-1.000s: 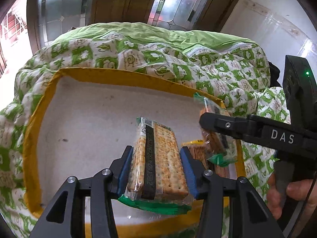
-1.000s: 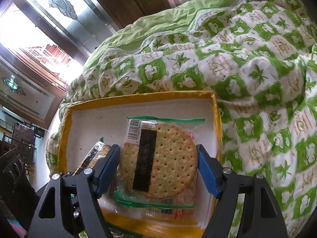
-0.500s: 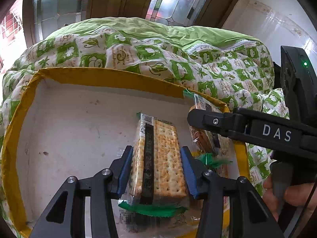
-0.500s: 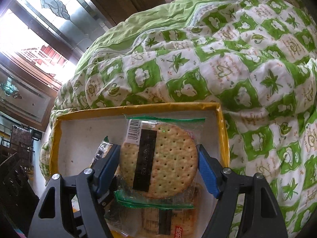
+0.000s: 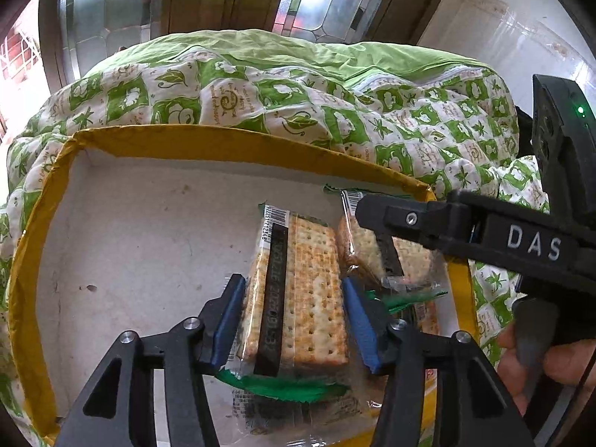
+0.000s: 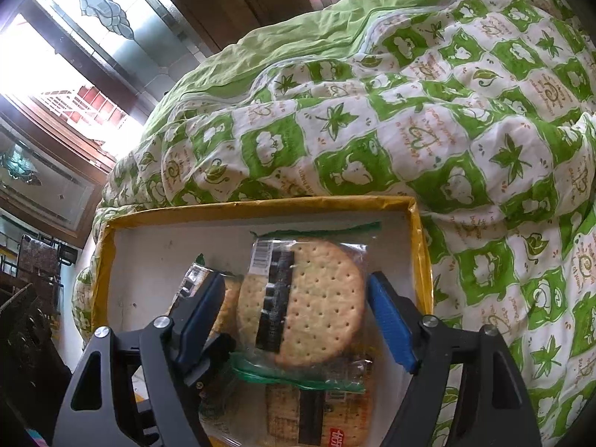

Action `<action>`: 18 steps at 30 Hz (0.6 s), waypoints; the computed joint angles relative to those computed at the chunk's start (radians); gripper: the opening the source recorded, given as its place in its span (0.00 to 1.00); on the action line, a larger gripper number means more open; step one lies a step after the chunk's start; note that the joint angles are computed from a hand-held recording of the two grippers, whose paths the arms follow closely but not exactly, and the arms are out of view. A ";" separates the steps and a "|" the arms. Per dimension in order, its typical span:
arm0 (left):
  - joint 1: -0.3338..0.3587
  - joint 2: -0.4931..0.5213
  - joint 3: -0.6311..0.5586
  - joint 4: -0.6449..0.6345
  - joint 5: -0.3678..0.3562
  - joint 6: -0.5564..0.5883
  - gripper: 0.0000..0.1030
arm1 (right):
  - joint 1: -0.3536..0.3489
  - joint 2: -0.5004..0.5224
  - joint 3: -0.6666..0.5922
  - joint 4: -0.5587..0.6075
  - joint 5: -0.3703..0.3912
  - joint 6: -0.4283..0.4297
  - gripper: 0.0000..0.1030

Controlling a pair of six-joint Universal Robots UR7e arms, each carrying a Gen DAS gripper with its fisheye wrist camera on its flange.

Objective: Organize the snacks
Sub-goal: 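Lower both packs into the yellow-rimmed box and open both grippers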

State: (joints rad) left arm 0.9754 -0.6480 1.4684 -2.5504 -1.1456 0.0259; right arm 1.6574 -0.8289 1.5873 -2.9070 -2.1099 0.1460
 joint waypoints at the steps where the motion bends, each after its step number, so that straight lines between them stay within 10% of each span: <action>1: -0.001 -0.002 0.002 -0.002 0.004 0.000 0.60 | -0.001 -0.003 0.004 -0.004 0.005 0.002 0.77; 18: -0.033 -0.168 0.192 -0.093 0.009 -0.009 0.66 | 0.022 -0.139 0.226 -0.205 0.085 0.053 0.82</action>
State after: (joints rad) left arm 0.9420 -0.8162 1.6604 -2.6434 -1.1363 0.0172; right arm 1.6790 -0.9682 1.8137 -3.1122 -2.0247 0.1992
